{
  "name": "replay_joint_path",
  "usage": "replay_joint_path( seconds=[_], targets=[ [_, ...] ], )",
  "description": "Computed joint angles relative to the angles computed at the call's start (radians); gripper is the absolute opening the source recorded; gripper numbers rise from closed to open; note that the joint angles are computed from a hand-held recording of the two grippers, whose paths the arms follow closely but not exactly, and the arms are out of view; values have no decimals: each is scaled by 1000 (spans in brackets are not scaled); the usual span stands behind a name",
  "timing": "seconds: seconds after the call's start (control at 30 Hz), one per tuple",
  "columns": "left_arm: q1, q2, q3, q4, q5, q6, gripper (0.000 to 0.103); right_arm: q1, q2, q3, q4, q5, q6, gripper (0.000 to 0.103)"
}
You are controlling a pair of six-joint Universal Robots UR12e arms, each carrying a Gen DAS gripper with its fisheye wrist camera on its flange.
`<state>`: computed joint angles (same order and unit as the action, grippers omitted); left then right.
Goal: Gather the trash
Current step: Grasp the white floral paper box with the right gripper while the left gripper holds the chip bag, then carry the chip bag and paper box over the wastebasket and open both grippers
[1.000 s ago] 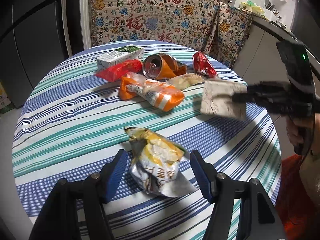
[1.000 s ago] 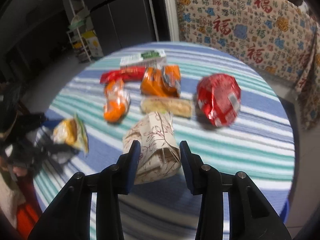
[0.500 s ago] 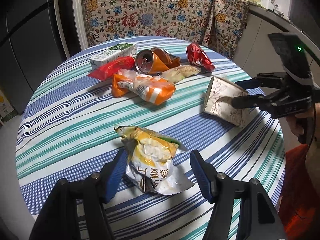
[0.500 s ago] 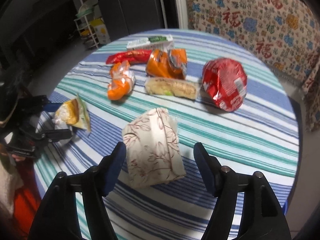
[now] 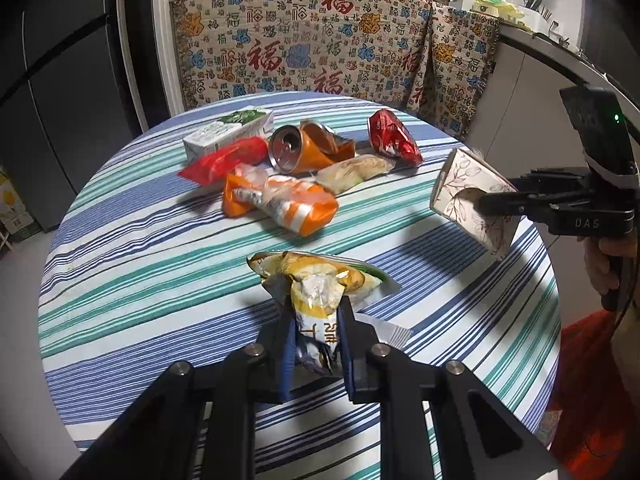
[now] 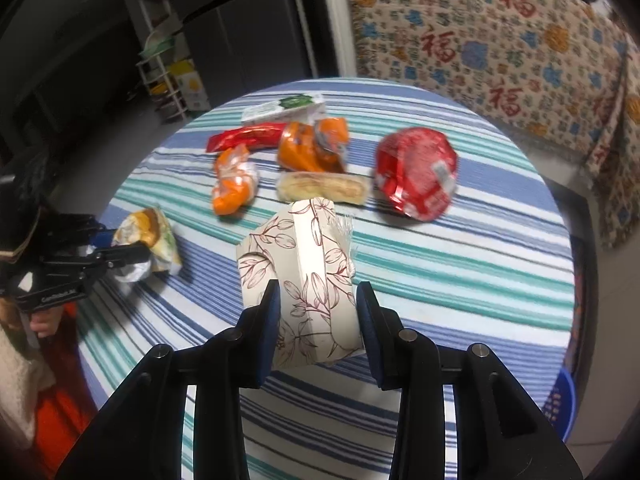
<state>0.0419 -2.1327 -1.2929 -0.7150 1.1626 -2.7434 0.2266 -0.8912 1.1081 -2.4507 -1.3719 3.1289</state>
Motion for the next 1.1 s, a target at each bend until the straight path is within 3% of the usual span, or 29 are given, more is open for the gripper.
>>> replay_joint_path(
  seconds=[0.33, 0.7, 0.87, 1.1],
  targets=[
    [-39, 4, -14, 82, 61, -65, 15, -19, -51, 81, -66, 8, 35, 38],
    [-72, 5, -17, 99, 101, -101, 15, -34, -85, 141, -99, 4, 61, 38],
    [-82, 13, -23, 75, 50, -138, 15, -47, -106, 175, -130, 4, 100, 38],
    [-132, 25, -6, 25, -74, -100, 15, -102, -173, 273, -219, -70, 198, 38]
  ],
)
